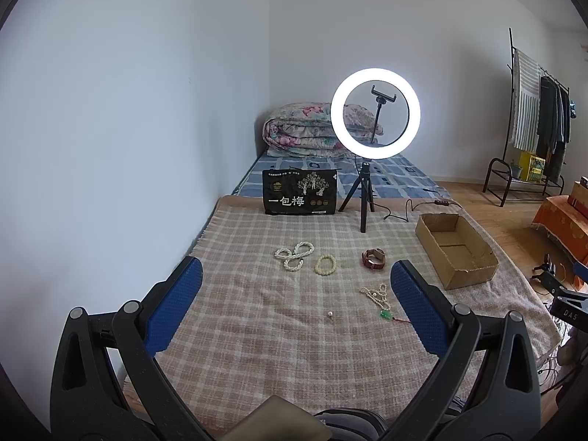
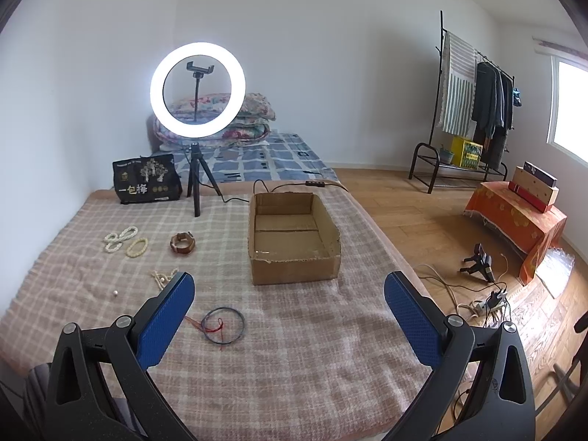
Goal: Organize jewelry
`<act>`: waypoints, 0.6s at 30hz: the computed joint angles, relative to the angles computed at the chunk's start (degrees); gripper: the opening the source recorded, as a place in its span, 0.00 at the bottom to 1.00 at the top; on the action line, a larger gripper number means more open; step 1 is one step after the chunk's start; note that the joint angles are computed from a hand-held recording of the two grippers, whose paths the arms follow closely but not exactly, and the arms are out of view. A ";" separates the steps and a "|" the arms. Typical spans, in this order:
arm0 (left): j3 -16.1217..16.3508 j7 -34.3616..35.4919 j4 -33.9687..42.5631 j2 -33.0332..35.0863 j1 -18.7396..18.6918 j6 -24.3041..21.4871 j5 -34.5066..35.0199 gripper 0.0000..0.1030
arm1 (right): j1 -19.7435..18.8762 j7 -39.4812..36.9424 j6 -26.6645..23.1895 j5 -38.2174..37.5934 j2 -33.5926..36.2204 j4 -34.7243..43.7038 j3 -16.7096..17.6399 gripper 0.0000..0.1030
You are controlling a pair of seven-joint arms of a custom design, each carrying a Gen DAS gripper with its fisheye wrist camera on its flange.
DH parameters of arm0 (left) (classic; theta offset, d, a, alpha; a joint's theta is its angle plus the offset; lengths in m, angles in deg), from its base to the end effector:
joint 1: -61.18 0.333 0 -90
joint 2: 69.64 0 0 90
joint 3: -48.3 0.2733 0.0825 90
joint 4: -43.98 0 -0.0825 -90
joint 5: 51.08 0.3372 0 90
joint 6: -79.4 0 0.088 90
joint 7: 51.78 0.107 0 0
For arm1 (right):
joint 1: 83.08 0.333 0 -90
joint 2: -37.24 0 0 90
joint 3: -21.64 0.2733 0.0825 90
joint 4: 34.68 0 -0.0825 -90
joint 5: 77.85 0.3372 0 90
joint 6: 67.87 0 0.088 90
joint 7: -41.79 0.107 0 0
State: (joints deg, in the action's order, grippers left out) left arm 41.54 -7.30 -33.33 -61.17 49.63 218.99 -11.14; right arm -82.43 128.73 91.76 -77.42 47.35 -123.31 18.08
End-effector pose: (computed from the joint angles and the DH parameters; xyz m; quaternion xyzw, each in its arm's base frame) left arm 0.5628 -0.1770 0.7072 -0.6513 0.5466 -0.3458 0.3968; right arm 0.6106 -0.0274 0.6429 -0.6109 0.6082 -0.3776 0.3381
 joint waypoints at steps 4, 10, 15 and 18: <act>-0.01 0.81 0.76 0.26 0.11 -0.22 -0.71 1.00 | -0.07 -0.23 0.05 0.16 -0.04 -0.10 0.03 1.00; 0.01 0.41 1.36 0.45 -0.54 -0.83 -0.20 1.00 | -0.12 -0.31 0.11 0.31 -0.07 -0.19 0.06 1.00; 0.00 0.60 1.62 0.56 -0.60 -0.92 -0.19 1.00 | -0.02 -0.44 -0.05 0.39 -0.08 -0.12 0.16 1.00; 0.06 0.26 1.14 0.32 -0.57 -0.75 -0.10 1.00 | 0.00 -0.73 -0.04 0.51 -0.28 -0.31 0.22 1.00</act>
